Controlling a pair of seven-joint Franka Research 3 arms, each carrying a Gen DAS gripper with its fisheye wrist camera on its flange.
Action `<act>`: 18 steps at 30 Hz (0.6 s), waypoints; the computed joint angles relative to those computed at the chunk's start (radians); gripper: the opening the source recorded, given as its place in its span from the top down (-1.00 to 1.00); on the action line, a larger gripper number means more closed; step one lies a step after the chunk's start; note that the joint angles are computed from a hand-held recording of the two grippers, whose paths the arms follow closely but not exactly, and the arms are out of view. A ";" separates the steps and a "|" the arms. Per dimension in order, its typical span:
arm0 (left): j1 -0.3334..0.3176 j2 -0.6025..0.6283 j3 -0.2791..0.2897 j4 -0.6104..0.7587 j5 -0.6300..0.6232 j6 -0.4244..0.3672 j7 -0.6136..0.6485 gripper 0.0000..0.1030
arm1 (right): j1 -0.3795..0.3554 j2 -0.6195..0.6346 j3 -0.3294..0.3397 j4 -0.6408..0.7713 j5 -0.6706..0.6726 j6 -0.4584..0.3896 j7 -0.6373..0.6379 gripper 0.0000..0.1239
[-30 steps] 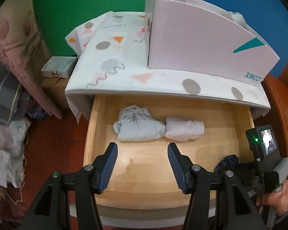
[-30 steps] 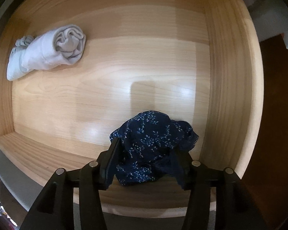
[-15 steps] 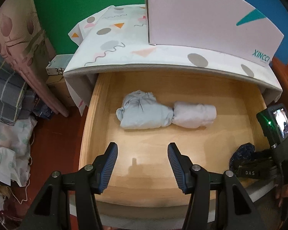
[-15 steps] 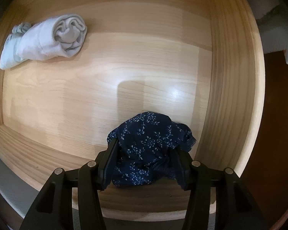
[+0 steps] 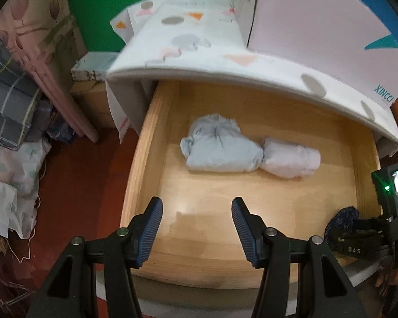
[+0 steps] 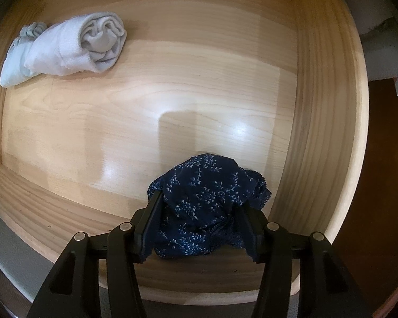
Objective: Take underwear out of drawer
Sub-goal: 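Lift the navy floral lace briefs out of the drawer with the right tool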
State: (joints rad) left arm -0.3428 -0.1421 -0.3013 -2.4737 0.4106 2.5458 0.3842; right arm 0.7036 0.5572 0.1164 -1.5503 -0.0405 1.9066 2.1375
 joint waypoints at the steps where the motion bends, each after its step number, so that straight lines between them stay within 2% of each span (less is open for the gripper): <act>1: -0.007 0.014 0.011 0.003 -0.044 0.006 0.044 -0.08 | 0.001 0.002 0.001 0.004 -0.002 -0.003 -0.004 0.18; 3: -0.015 0.038 0.026 0.008 -0.127 0.009 0.124 -0.08 | 0.004 0.006 0.001 0.005 -0.005 -0.002 -0.008 0.18; 8: -0.010 0.047 0.027 0.002 -0.182 0.030 0.166 -0.08 | 0.009 0.006 0.003 0.002 -0.008 0.000 -0.018 0.19; 18: -0.005 0.049 0.020 0.004 -0.195 0.030 0.151 -0.08 | 0.029 -0.029 0.002 -0.041 -0.047 0.035 -0.019 0.41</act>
State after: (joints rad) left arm -0.3475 -0.0936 -0.2813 -2.4697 0.2160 2.5756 0.5349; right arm 0.7327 0.5285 0.1187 -1.5909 -0.0879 1.9413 2.1188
